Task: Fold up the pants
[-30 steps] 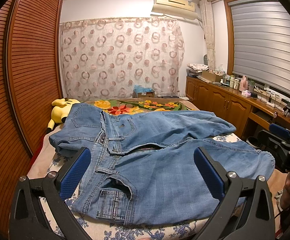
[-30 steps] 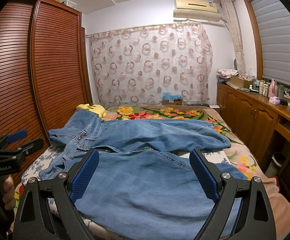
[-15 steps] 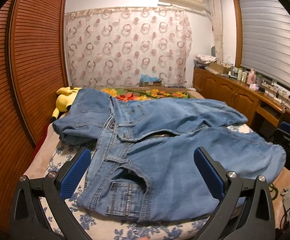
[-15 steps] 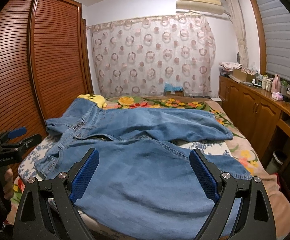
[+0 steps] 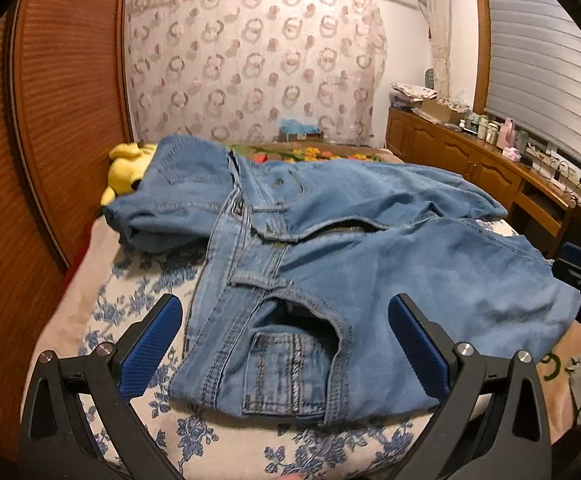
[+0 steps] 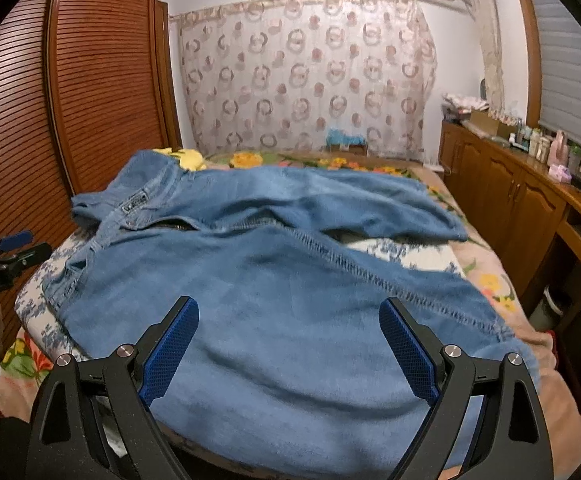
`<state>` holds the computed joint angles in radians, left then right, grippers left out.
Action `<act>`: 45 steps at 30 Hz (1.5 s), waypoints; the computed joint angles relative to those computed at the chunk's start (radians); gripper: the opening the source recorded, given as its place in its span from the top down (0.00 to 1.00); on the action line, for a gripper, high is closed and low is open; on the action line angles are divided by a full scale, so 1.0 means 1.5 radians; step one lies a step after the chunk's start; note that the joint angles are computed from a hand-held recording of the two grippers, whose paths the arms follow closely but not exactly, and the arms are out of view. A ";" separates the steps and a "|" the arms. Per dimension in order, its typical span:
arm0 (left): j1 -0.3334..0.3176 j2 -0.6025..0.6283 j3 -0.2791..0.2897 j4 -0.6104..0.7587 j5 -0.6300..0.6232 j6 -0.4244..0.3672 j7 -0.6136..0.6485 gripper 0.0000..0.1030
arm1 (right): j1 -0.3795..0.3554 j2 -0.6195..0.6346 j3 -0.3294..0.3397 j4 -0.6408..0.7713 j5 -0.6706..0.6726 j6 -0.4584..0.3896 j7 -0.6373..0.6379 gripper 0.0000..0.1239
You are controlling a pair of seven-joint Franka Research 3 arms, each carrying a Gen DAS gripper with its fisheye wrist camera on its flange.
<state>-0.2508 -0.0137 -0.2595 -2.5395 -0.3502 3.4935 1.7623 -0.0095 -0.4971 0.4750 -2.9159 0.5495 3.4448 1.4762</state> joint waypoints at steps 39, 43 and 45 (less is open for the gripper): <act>0.122 0.023 0.071 -0.053 0.521 0.007 -0.438 0.81 | -0.017 -0.033 -0.037 -0.003 -0.122 -0.066 0.064 0.26; 0.115 0.004 0.073 -0.050 0.530 0.026 -0.439 0.84 | -0.009 -0.045 -0.044 -0.009 -0.133 -0.070 0.074 0.26; 0.117 -0.001 0.079 -0.036 0.576 0.028 -0.470 0.84 | -0.004 -0.042 -0.052 -0.007 -0.140 -0.069 0.076 0.27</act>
<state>-0.0756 -0.0153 -0.1413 -2.5937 0.5142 3.5361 1.0567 -0.0156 -0.5600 0.3971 -2.9264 0.3397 3.3407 1.5904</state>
